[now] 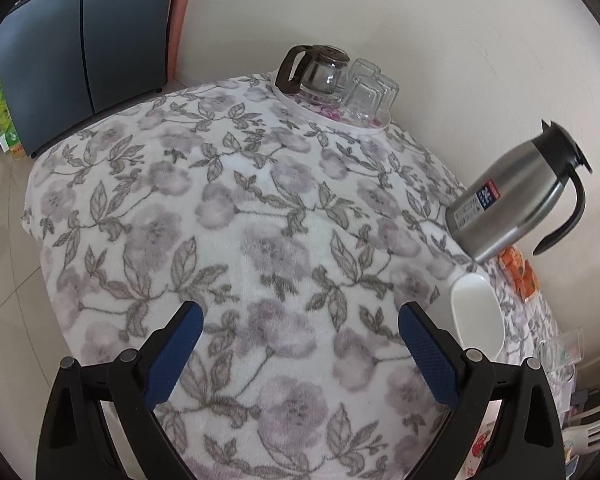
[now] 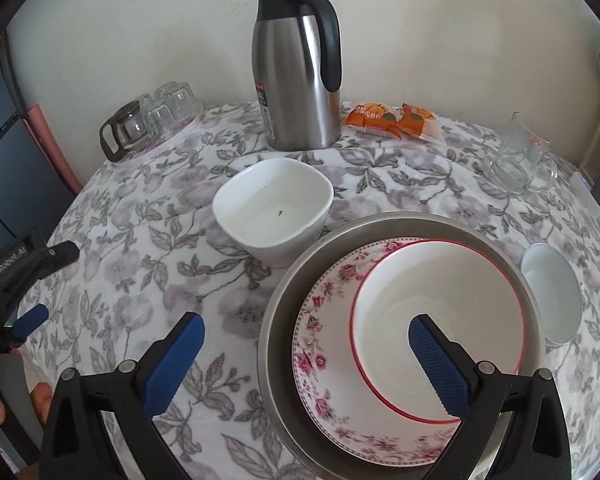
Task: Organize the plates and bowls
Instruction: 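Move both tools away from the basin toward the white square bowl, then grasp the rim of the white square bowl with both tools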
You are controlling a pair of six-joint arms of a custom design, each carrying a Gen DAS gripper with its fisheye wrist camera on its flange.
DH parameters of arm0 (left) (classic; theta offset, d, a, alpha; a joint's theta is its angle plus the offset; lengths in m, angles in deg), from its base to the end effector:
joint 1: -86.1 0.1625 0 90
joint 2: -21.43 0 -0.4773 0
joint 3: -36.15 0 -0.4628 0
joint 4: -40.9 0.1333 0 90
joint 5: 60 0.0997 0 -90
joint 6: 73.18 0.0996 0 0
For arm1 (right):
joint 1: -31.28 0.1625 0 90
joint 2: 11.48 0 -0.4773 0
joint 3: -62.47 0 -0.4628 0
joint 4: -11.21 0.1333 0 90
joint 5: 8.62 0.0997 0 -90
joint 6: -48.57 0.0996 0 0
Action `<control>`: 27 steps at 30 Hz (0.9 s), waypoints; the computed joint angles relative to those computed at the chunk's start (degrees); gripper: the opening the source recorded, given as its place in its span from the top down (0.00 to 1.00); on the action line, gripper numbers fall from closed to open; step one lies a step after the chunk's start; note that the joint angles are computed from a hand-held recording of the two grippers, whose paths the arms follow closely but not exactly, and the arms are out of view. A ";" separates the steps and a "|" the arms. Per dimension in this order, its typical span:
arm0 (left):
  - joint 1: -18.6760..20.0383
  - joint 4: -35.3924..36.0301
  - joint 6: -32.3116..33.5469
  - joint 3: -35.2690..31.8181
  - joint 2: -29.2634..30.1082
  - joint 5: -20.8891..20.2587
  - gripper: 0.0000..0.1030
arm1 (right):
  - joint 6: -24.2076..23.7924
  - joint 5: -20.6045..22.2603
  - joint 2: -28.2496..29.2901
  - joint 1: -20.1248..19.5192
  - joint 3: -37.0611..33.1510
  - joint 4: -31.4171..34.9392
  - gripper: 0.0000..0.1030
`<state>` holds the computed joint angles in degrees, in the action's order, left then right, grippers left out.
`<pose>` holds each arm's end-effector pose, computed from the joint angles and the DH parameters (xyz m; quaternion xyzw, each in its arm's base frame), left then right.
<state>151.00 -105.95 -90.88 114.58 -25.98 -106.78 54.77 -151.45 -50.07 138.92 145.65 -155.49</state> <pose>-0.1743 -0.8471 0.2535 -0.0237 0.9096 -0.3244 0.2584 0.2996 -0.7642 0.1373 -0.0366 -0.8686 0.3306 0.3671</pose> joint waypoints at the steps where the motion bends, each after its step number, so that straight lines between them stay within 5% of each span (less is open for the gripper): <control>1: 0.14 -0.63 0.33 -0.12 0.11 -0.42 0.05 | -0.62 0.08 0.31 0.01 -0.40 -0.39 0.00; 7: 0.89 -2.17 3.48 -2.23 1.44 -5.27 0.05 | -5.15 -0.04 1.82 -0.01 -3.12 -1.73 0.00; 20: 1.27 2.40 3.97 -8.43 6.43 -8.86 0.05 | -10.51 -2.11 3.13 -0.66 -10.64 1.54 0.00; 27: 1.74 3.82 2.46 -10.90 8.57 -13.30 0.05 | -5.99 -3.04 3.71 -2.18 -15.22 12.03 0.00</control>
<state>152.74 -102.13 -88.42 103.68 -17.41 -120.08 48.78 -154.49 -46.36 136.75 130.42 -143.46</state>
